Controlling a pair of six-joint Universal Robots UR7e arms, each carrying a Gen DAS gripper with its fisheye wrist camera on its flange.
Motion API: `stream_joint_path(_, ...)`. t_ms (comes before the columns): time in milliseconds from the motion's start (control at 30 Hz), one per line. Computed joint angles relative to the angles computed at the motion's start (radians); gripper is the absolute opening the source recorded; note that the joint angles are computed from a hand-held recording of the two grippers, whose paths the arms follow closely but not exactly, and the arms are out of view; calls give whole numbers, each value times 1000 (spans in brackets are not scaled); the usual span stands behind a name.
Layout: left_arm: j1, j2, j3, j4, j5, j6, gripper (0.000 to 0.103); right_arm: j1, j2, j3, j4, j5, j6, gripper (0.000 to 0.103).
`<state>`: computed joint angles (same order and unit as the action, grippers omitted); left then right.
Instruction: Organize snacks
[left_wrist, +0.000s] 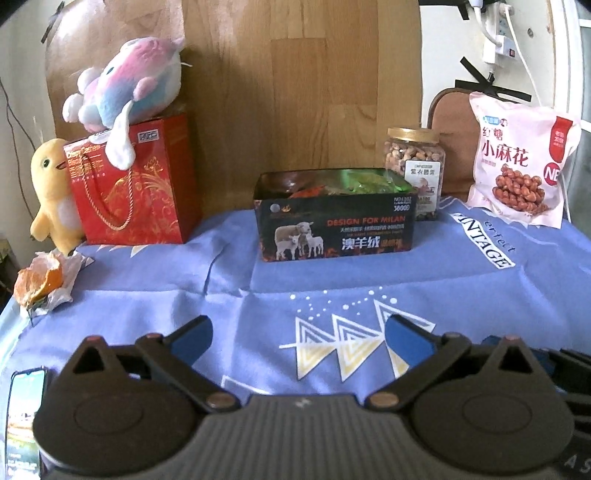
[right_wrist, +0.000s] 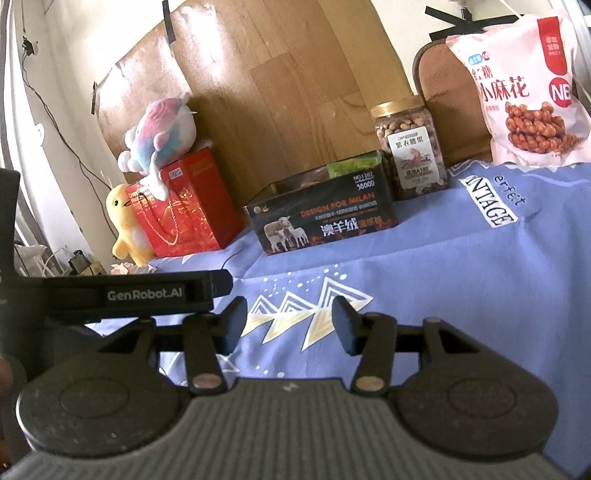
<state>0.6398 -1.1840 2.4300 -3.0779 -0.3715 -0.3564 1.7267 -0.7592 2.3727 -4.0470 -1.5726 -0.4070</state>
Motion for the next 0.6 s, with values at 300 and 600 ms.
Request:
stream_joint_path(300,11,-36,6,132,-2,-115,103,-4,22,11,-57,-25,34,63)
stream_joint_path(600,17,-54,6,226,6,-187,103,-18,28,20,-136,-21,104,69)
